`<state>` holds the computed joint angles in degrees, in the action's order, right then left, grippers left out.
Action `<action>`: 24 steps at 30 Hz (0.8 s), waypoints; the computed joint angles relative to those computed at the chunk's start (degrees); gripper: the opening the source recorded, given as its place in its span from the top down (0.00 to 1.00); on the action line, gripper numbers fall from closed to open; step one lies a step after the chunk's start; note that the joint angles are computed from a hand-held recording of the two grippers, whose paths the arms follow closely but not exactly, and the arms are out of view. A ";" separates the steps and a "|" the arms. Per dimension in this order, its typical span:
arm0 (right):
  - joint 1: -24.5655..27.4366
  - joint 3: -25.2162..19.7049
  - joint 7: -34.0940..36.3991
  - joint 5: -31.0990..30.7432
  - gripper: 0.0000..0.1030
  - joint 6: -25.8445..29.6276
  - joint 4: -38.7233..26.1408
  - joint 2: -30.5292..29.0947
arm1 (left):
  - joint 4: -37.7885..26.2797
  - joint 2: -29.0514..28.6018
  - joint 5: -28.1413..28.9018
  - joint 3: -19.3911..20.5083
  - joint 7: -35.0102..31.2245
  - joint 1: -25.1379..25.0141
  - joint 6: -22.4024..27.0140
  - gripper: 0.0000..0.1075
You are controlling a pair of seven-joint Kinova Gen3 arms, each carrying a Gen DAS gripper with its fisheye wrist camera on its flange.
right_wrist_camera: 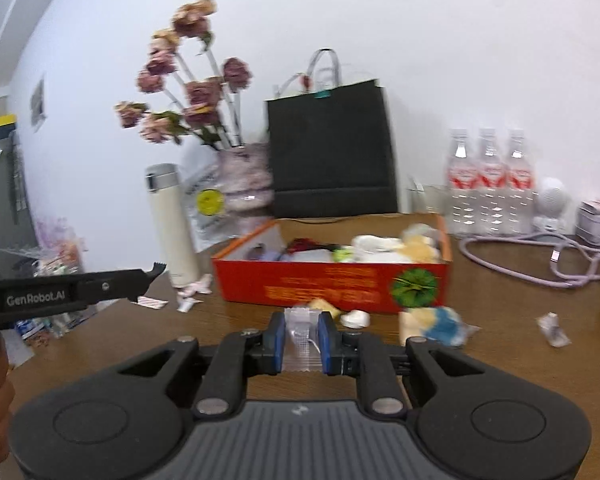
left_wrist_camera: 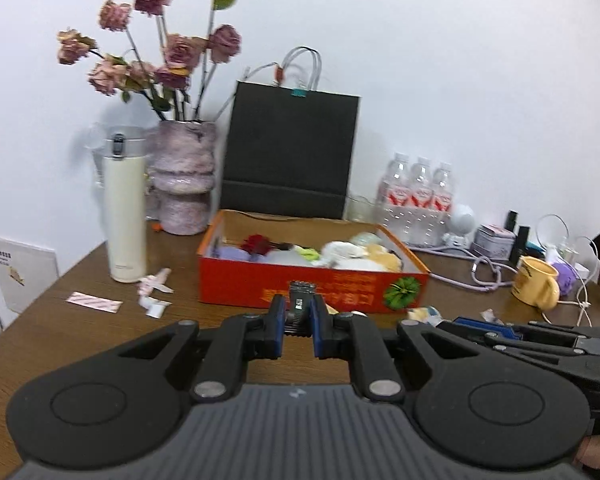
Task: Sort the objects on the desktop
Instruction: 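Carry the clip and wrapper into the cardboard box and open both tools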
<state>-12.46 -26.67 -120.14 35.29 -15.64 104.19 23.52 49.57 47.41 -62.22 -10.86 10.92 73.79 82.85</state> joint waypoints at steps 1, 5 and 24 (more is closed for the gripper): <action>1.40 -2.22 -1.56 1.85 0.84 0.95 -0.67 0.56 | 0.89 -0.43 -0.23 -0.34 0.89 0.26 0.15 0.88; 8.75 -12.84 -10.19 9.55 0.84 5.20 -3.73 5.10 | 4.68 -2.22 -1.84 0.00 3.40 -0.28 -1.90 0.87; 6.84 -14.92 6.52 -1.16 0.84 14.96 -22.76 14.46 | 12.28 -7.37 -2.39 2.55 4.27 -12.34 -14.86 0.88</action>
<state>-5.62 -41.59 -113.62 34.13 -0.68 81.44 37.97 61.85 40.04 -64.62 -8.31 15.19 61.45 67.98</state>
